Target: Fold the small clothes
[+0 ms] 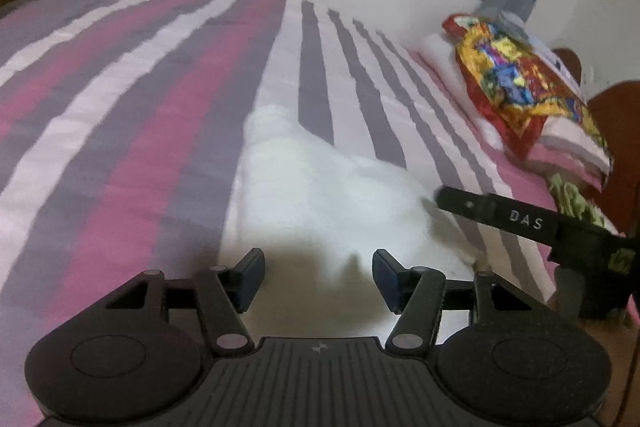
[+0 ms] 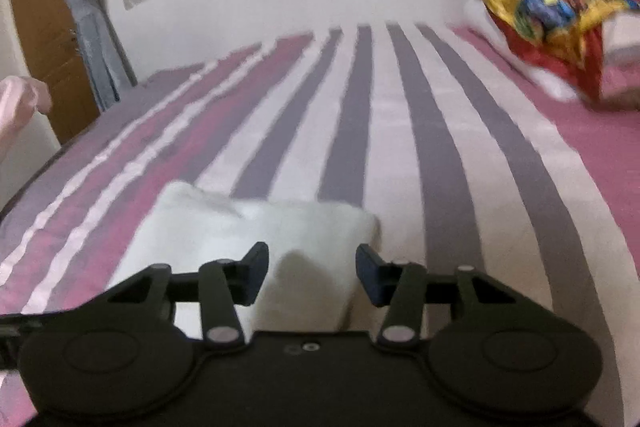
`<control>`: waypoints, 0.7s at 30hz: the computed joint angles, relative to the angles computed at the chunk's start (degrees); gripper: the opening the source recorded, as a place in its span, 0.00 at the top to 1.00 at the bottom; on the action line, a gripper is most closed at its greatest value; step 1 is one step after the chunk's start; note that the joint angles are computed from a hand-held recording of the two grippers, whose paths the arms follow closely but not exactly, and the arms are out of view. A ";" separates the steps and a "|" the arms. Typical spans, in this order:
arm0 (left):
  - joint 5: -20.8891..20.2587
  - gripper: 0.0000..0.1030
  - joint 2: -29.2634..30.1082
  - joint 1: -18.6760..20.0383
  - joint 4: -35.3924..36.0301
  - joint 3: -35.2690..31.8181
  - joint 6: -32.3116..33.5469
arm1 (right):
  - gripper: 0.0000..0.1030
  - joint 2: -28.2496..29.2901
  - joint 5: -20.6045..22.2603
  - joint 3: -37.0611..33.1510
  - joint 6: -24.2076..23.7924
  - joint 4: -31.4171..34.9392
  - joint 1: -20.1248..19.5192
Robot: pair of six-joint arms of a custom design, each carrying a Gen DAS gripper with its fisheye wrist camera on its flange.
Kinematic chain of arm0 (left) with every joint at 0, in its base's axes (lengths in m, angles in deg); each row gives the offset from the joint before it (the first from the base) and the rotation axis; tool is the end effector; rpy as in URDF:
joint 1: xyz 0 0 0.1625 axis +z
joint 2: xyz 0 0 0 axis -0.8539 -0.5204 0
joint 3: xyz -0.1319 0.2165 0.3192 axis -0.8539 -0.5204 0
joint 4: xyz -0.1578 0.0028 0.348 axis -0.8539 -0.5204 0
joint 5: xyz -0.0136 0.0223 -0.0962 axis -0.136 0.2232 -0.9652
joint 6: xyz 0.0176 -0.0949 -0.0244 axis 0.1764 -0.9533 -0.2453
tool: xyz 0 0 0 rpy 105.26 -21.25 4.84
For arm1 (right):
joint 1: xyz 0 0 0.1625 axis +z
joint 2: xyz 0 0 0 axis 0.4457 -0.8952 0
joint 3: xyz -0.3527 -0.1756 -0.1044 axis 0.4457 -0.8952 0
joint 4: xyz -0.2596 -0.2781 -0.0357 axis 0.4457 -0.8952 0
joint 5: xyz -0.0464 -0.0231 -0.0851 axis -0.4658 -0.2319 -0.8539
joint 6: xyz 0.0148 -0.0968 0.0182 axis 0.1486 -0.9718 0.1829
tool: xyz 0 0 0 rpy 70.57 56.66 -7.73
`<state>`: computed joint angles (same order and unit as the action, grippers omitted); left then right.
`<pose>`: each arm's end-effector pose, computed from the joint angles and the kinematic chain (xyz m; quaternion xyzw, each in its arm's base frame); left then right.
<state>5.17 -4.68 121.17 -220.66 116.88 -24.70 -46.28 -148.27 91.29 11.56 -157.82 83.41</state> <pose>-0.1436 -0.6575 0.2719 0.1809 0.9184 -0.3208 0.1446 0.3049 -0.6306 0.1325 0.1264 -0.8459 0.4382 0.2764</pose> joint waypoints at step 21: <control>6.38 0.43 -1.76 -2.44 -1.28 7.43 -1.12 | 0.54 -3.90 -2.45 7.93 -0.35 8.67 0.53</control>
